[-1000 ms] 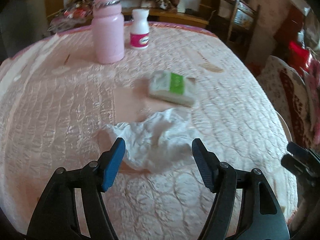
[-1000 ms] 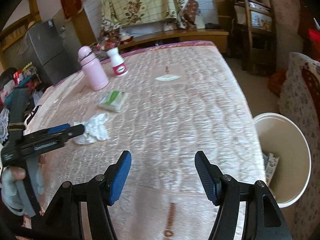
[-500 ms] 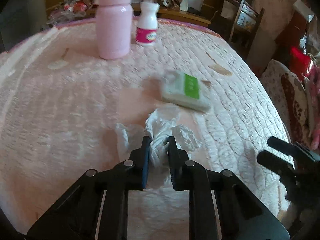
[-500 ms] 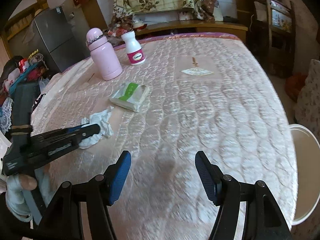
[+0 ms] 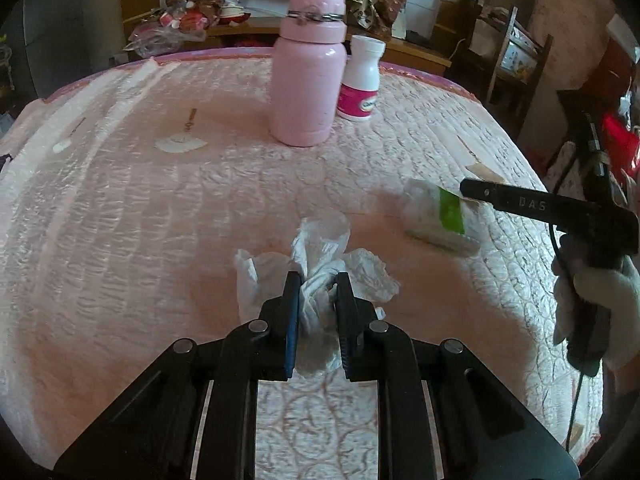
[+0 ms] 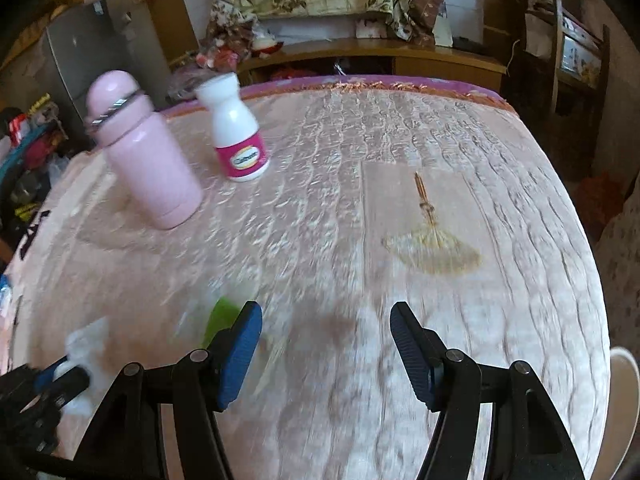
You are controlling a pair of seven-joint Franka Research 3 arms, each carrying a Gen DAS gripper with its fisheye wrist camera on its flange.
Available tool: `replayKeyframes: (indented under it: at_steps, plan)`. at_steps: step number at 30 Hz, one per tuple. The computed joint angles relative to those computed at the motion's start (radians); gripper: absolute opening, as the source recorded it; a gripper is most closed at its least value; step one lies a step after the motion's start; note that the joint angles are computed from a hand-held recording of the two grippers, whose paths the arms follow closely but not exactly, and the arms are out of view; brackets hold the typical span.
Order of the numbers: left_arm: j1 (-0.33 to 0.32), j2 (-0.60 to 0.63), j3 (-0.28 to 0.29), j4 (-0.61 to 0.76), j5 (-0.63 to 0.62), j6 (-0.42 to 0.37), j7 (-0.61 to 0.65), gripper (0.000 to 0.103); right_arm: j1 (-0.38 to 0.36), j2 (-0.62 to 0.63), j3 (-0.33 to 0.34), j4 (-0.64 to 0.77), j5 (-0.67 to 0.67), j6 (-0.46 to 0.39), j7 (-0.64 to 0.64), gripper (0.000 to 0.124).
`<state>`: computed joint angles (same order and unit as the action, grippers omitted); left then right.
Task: Collect trash
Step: 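Grasp the white tissue with the left tool while the right tool grasps the green-and-white packet, then carry the white tissue and green-and-white packet over the bucket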
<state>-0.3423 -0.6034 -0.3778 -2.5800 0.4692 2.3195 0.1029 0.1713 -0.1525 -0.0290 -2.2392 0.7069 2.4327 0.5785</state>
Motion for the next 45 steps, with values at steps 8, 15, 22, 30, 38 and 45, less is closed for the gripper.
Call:
replayKeyframes:
  at_steps: [8, 15, 22, 30, 38, 45]
  plan:
    - [-0.007, -0.061, 0.009, -0.045, -0.013, 0.001, 0.004, 0.014, -0.021, -0.101, -0.032, -0.064, -0.056, -0.238, -0.087, 0.064]
    - [-0.011, -0.099, -0.008, -0.059, -0.019, -0.030, -0.018, 0.014, -0.009, -0.219, -0.045, -0.163, 0.026, -0.228, -0.098, 0.066]
    - [-0.024, -0.113, -0.024, -0.051, -0.016, -0.070, -0.042, 0.014, 0.061, -0.240, 0.022, -0.229, 0.016, -0.097, -0.079, 0.068]
    - [-0.034, -0.045, -0.063, 0.014, 0.025, -0.060, -0.065, 0.014, 0.070, -0.313, -0.047, -0.275, 0.006, -0.083, -0.132, 0.032]
    - [-0.037, 0.105, -0.109, 0.156, 0.114, -0.014, -0.100, 0.014, -0.041, -0.440, -0.144, -0.308, -0.001, -0.185, -0.175, 0.032]
    - [-0.058, 0.266, -0.129, 0.309, 0.216, -0.005, -0.123, 0.014, -0.134, -0.464, -0.193, -0.295, -0.023, -0.216, -0.206, 0.032]
